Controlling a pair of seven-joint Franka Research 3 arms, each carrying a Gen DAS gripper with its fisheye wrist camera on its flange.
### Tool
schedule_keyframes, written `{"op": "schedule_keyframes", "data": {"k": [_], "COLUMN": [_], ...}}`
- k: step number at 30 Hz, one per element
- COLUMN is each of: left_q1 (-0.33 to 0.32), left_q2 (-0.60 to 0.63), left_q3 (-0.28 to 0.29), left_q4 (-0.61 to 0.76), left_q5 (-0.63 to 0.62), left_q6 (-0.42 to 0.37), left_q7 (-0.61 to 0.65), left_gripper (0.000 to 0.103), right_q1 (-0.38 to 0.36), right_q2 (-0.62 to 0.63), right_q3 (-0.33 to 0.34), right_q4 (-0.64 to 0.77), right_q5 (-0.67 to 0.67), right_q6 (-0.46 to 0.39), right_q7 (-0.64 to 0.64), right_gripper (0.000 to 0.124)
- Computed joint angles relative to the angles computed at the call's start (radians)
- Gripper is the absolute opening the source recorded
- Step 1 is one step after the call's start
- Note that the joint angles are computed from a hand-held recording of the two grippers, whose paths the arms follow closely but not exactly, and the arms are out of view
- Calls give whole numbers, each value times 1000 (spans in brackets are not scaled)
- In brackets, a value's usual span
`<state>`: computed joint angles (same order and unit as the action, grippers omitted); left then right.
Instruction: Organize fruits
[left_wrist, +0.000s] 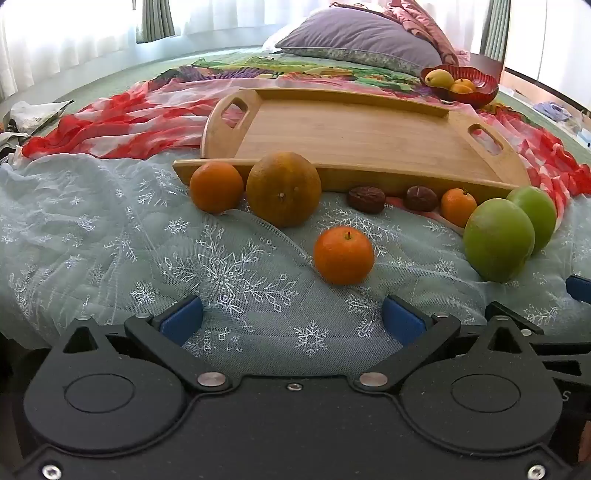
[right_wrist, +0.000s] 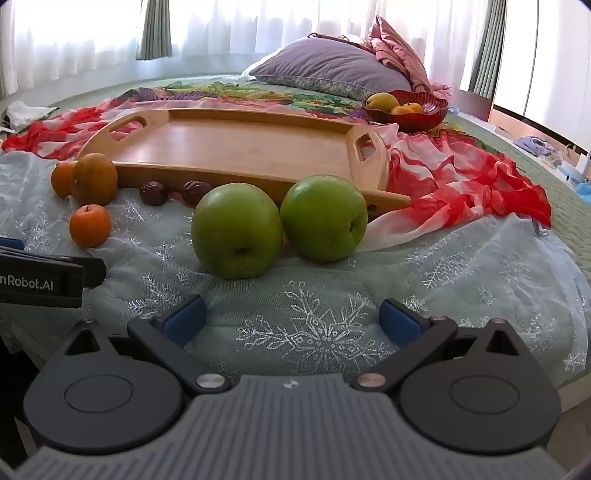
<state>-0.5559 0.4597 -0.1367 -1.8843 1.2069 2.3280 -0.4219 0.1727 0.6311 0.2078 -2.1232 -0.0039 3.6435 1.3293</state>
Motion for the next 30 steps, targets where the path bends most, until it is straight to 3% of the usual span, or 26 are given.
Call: {"op": "schedule_keyframes", "data": {"k": [7,8,30], "left_q1": [1,0,-1], "left_q2": [2,2,2], "left_q3": [-3,-3,-1], "left_q4": [4,4,4], "left_q5": [-11,-11,-19], "left_q6": [-9,-9,-9], "left_q7": [16,17,25], "left_gripper": [103,103,103], "right_q1": [-24,7,7], "right_q2": [12,-4,-4], "right_q3": [14,-4,-3], "right_q4": [18,-1,-1], "right_q5": [-24,8,7], "right_q6": [-22,-9,-11], "right_q7": [16,3,-9], "right_gripper": [103,103,103]}}
